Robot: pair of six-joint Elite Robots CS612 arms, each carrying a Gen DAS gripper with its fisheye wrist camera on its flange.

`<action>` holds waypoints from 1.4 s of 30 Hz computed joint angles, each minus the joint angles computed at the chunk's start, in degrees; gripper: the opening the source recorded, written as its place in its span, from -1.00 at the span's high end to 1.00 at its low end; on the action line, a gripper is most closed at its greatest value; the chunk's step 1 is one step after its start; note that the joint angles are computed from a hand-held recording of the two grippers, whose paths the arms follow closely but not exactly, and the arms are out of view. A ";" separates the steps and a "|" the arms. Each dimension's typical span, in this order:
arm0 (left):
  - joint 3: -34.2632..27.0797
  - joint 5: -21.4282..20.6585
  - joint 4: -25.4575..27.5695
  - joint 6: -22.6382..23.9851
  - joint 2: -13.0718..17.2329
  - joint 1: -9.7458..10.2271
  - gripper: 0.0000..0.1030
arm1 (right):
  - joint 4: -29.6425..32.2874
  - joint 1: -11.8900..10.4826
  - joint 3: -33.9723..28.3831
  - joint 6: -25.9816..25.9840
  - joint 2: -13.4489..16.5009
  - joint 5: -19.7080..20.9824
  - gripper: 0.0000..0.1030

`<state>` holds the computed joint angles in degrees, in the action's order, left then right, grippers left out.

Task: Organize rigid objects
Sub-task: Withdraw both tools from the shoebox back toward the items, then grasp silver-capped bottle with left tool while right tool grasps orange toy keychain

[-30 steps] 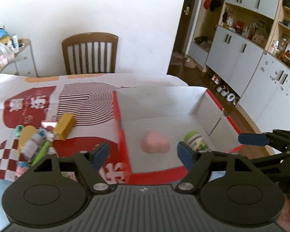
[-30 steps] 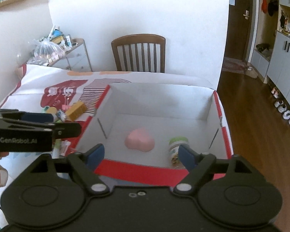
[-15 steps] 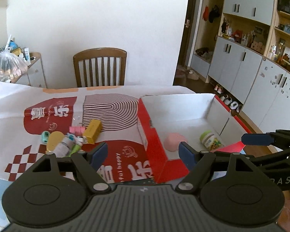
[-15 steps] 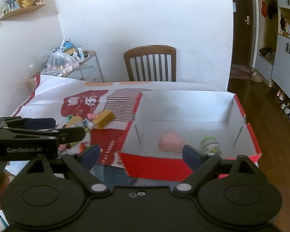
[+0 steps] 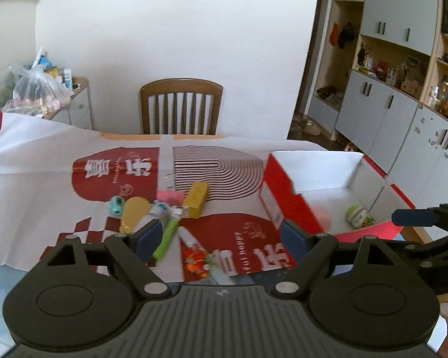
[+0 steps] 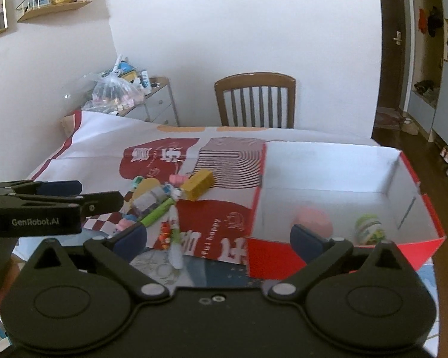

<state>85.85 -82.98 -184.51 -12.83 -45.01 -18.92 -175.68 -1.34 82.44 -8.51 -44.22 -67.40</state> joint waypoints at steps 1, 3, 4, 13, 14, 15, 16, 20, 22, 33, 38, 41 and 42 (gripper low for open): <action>0.02 -0.36 -0.17 -0.01 0.09 0.37 -0.78 | 0.12 0.19 0.03 -0.02 -0.01 -0.18 -0.99; 0.13 -1.18 -0.94 0.01 0.30 1.07 -0.95 | 0.60 0.72 -0.31 -0.07 0.25 -0.78 -0.99; 0.14 -1.64 -1.52 0.02 0.47 1.43 -0.97 | 1.01 0.98 -0.51 -0.06 0.38 -1.01 -0.99; -2.43 -3.61 -1.24 -0.40 3.09 4.15 -0.99 | 3.75 3.13 -2.71 -2.56 1.99 -2.51 -0.99; -2.97 -3.35 -0.78 -0.82 3.49 4.37 -0.99 | 4.38 3.32 -3.13 -3.28 2.23 -2.39 -0.99; -3.50 -3.10 -0.27 -1.21 3.83 4.61 -0.99 | 5.01 3.57 -3.58 -4.01 2.51 -2.33 -0.99; -4.11 -2.66 0.32 -1.70 4.23 4.79 -0.99 | 5.42 3.85 -3.99 -4.61 2.80 -2.45 -0.99; -7.03 -2.90 1.99 -3.39 6.30 5.81 -0.99 | 7.48 4.77 -6.41 -6.36 4.43 -3.12 -0.99; -8.34 -4.10 2.67 -4.47 7.27 6.31 -0.99 | 8.84 5.21 -7.74 -7.08 5.31 -3.75 -0.96; -14.96 -2.32 7.08 0.25 12.13 6.33 -0.99 | 13.21 7.10 -14.04 -13.87 10.09 -8.06 -0.71; -17.57 -2.09 9.29 2.75 13.88 6.51 -0.98 | 15.87 7.59 -16.66 -15.74 11.81 -9.07 -0.60; -18.84 -2.16 10.47 3.75 14.70 6.57 -0.97 | 16.87 7.90 -17.95 -16.88 12.59 -8.94 -0.57; -19.13 -2.14 10.57 4.24 14.93 6.55 -0.97 | 17.01 7.99 -18.23 -17.23 12.77 -8.85 -0.56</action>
<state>66.71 -85.12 -173.94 -8.59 -30.08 -12.37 -158.67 6.65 64.21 -25.74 -31.45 -76.25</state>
